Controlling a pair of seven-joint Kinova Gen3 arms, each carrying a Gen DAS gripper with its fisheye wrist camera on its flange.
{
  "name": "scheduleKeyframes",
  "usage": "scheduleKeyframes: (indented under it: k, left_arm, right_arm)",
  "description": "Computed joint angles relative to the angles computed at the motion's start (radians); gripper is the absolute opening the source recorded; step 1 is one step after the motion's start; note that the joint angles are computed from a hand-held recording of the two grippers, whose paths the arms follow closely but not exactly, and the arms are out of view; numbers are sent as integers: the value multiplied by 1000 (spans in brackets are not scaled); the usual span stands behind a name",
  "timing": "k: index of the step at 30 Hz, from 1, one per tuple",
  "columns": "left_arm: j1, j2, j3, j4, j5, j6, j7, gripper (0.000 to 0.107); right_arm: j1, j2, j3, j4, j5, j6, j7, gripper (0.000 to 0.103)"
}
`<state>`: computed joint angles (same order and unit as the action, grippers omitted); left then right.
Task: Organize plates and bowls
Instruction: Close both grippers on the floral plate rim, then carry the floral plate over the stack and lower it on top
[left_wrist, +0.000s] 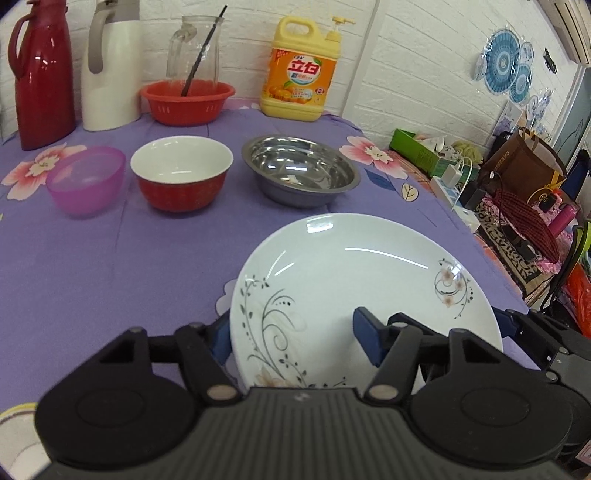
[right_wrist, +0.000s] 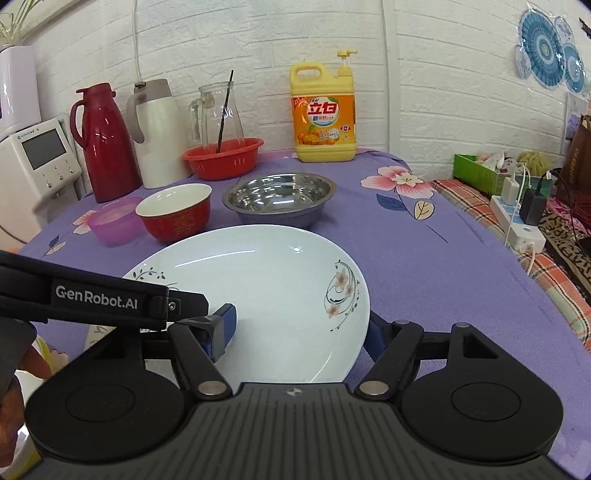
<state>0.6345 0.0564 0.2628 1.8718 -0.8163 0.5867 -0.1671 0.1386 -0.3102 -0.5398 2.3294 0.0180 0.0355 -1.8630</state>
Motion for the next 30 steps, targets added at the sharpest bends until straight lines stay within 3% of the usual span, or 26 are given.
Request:
scheduleKeyframes:
  k: [4,9,14,19,26,30]
  left_arm:
    - [-8,-100,36,78,-35,27,75,65]
    - [-61,-236,105,176,-19,95,134,65]
    - [-114,-368,178,261,46,193,173,65]
    - [-159,-483,216,333,133,238,170,65]
    - [-231,-571,256,394,212,194,135,65]
    - [-292,-595,309,399,244,184,104,65]
  right_arm:
    - [-70,-66,7,16,-22,11,-17,103]
    - [-118,-94,-58,11,-41,13,-43,103]
    - [-143,-84,-161,-5,-50,10,-64,103]
    - [-134,-54,-258,-25,-49,13,-79,103]
    - [-79,-59,-358,-42,-35,46,-114,103]
    - [-76,-62,-368,-41,-25,56,-132,103]
